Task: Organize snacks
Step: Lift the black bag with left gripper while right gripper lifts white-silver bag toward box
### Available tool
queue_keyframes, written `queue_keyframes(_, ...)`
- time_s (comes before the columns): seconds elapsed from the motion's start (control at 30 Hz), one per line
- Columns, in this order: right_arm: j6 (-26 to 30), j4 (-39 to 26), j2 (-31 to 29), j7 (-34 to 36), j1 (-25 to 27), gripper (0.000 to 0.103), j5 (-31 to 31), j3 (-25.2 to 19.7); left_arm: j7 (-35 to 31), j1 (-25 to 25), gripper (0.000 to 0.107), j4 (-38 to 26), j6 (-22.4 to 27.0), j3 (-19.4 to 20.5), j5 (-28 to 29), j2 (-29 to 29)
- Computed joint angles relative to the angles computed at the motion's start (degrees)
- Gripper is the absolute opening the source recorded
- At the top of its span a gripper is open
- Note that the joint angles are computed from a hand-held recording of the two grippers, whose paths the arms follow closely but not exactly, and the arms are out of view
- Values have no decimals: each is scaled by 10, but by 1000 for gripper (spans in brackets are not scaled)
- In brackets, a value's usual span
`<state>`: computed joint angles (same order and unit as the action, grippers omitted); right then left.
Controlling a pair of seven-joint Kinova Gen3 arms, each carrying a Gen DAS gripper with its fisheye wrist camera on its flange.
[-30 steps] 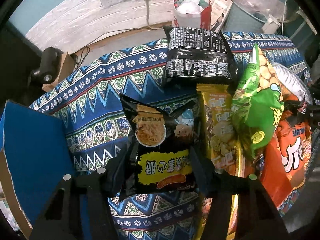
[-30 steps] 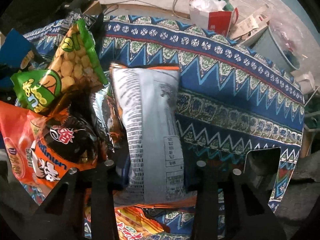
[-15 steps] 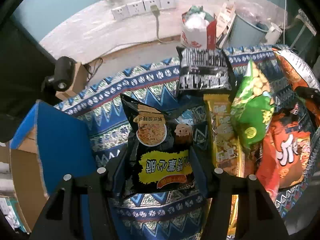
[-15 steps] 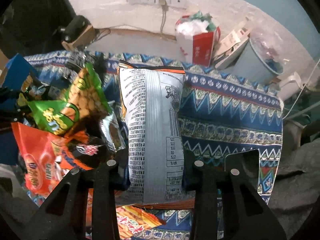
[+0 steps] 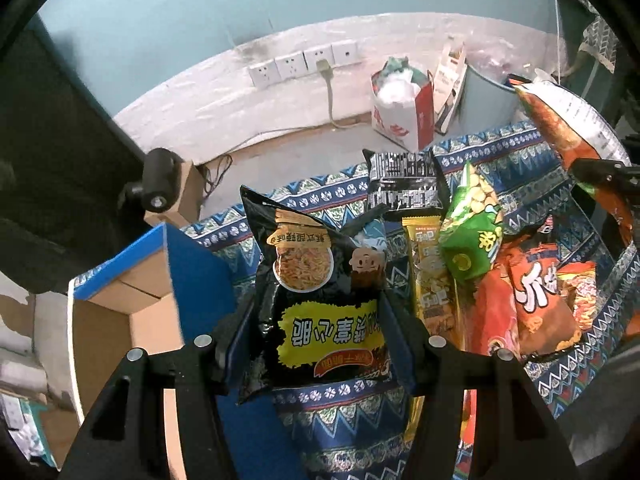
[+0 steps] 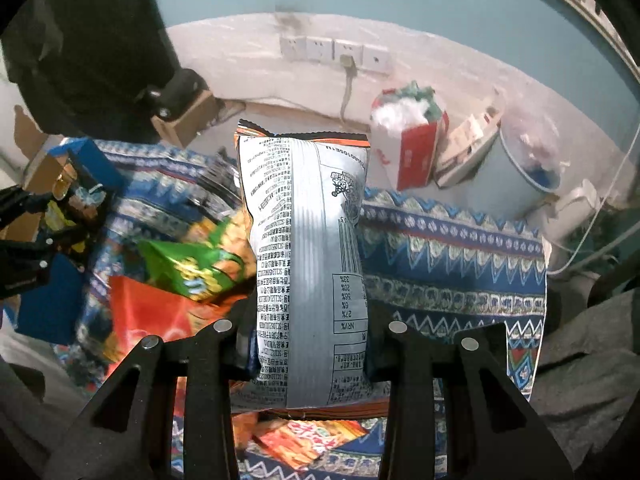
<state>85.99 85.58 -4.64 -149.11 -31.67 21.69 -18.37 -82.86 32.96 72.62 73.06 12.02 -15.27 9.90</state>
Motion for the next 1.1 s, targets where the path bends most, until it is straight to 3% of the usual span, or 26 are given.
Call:
queue_keyframes(0.43, 13, -97, 56, -12, -68, 36, 42, -9, -10, -38, 60, 17, -6, 5, 14, -64)
queue_keyframes(1.1, -1, -287, 200, 65, -185, 36, 50, 69, -56, -162, 60, 81, -20, -19, 62, -152)
